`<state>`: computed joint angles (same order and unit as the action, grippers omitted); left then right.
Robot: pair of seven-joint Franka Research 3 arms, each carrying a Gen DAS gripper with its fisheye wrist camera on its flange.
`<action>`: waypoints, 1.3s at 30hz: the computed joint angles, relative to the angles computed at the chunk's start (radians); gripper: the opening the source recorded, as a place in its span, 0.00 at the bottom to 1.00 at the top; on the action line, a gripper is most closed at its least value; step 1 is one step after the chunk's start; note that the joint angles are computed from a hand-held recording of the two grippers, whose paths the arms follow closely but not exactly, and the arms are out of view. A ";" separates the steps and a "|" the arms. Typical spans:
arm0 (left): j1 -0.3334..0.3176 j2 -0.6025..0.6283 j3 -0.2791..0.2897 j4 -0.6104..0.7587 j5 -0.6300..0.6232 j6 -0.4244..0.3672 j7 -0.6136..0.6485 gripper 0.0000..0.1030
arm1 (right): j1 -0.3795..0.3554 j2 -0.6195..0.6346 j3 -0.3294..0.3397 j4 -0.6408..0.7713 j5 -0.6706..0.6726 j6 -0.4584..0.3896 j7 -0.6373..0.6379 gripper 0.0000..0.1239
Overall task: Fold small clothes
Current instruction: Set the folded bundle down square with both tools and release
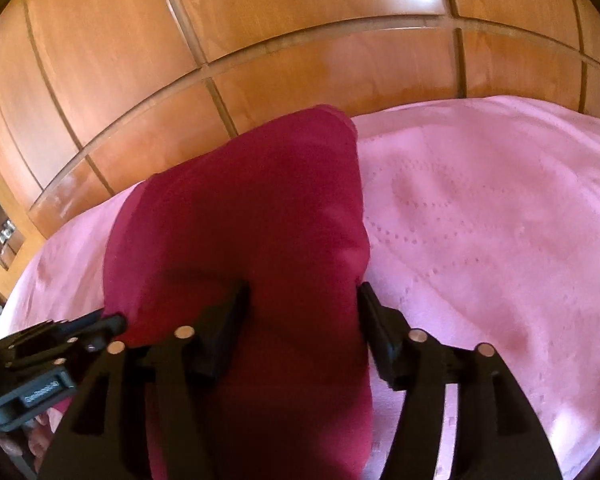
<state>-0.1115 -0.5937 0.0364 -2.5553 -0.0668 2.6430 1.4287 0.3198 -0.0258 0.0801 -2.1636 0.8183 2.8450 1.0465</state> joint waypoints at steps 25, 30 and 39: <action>0.086 -0.340 -0.107 -0.156 0.269 -0.099 -0.306 0.49 | 0.017 -0.302 0.029 -0.256 -0.473 -0.020 0.316 0.64; 0.087 -0.433 -0.095 -0.194 0.278 -0.144 -0.332 0.49 | 0.043 -0.387 0.029 -0.313 -0.452 0.003 0.333 0.72; 0.096 -0.580 -0.116 -0.236 0.314 -0.202 -0.375 0.62 | 0.022 -0.501 0.097 -0.397 -0.520 0.030 0.456 0.78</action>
